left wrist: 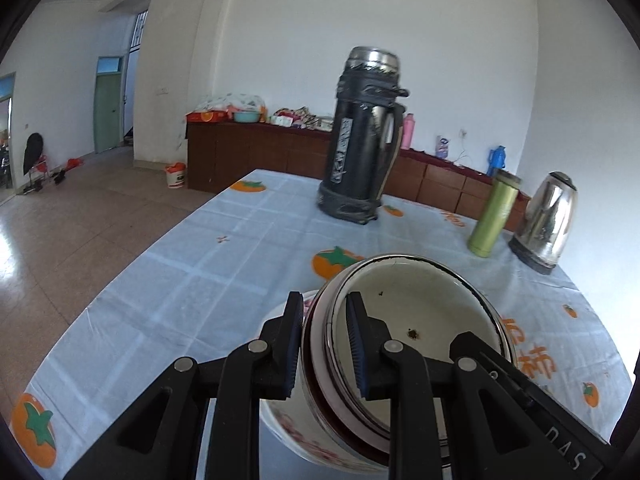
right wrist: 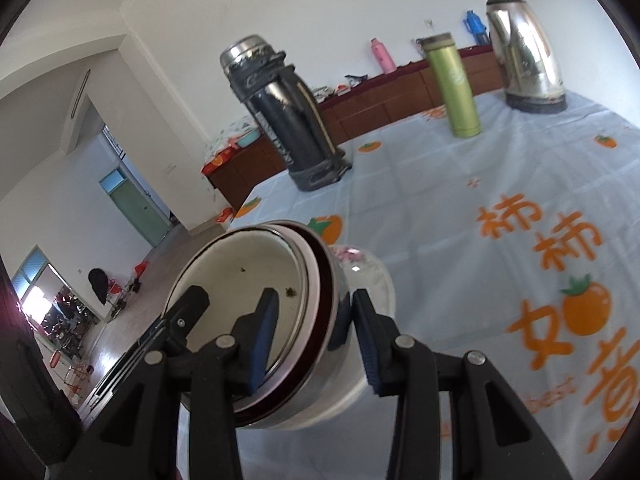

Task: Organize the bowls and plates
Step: 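Lift the nested bowls and carry them over the floral plate stack, then lower the nested bowls onto the floral plates and open both grippers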

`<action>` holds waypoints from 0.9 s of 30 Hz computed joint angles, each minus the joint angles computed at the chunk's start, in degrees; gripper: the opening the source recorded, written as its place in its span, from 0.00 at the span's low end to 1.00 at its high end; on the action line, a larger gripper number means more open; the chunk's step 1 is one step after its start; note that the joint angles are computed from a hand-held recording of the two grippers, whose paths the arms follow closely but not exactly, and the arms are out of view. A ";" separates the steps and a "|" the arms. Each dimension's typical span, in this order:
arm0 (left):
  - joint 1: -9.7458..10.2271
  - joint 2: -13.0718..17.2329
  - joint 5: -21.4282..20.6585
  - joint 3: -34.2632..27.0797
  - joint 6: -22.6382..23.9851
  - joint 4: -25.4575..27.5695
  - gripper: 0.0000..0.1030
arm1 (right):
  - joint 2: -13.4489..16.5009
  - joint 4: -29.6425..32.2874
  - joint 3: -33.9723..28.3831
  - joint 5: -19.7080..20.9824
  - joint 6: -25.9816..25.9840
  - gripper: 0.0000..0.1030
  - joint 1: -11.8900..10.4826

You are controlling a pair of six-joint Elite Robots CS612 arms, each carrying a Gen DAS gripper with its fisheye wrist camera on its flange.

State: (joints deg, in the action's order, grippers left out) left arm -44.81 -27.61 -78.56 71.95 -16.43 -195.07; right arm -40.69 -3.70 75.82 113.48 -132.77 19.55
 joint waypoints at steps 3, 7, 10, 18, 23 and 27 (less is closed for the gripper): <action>0.22 0.37 0.08 -0.72 -0.26 1.55 0.23 | 0.91 0.93 -1.25 -0.84 0.82 0.38 -0.18; 0.28 0.62 -0.13 -1.28 -0.42 3.62 0.24 | 1.58 1.67 -1.78 -1.68 2.60 0.38 -0.54; 0.29 0.71 -0.05 -1.43 -0.54 3.98 0.24 | 1.78 1.58 -1.87 -1.89 2.88 0.38 -0.62; 0.68 1.05 -0.65 -2.47 -2.13 6.15 0.24 | 2.30 2.54 -2.98 -1.52 2.98 0.38 -0.67; 1.10 1.43 -1.42 -3.46 -3.41 8.54 0.24 | 3.09 4.15 -4.64 -0.48 3.22 0.37 -0.57; 1.14 1.56 -0.73 -3.65 -3.55 9.05 0.25 | 3.55 4.43 -5.29 -0.92 2.98 0.37 -0.71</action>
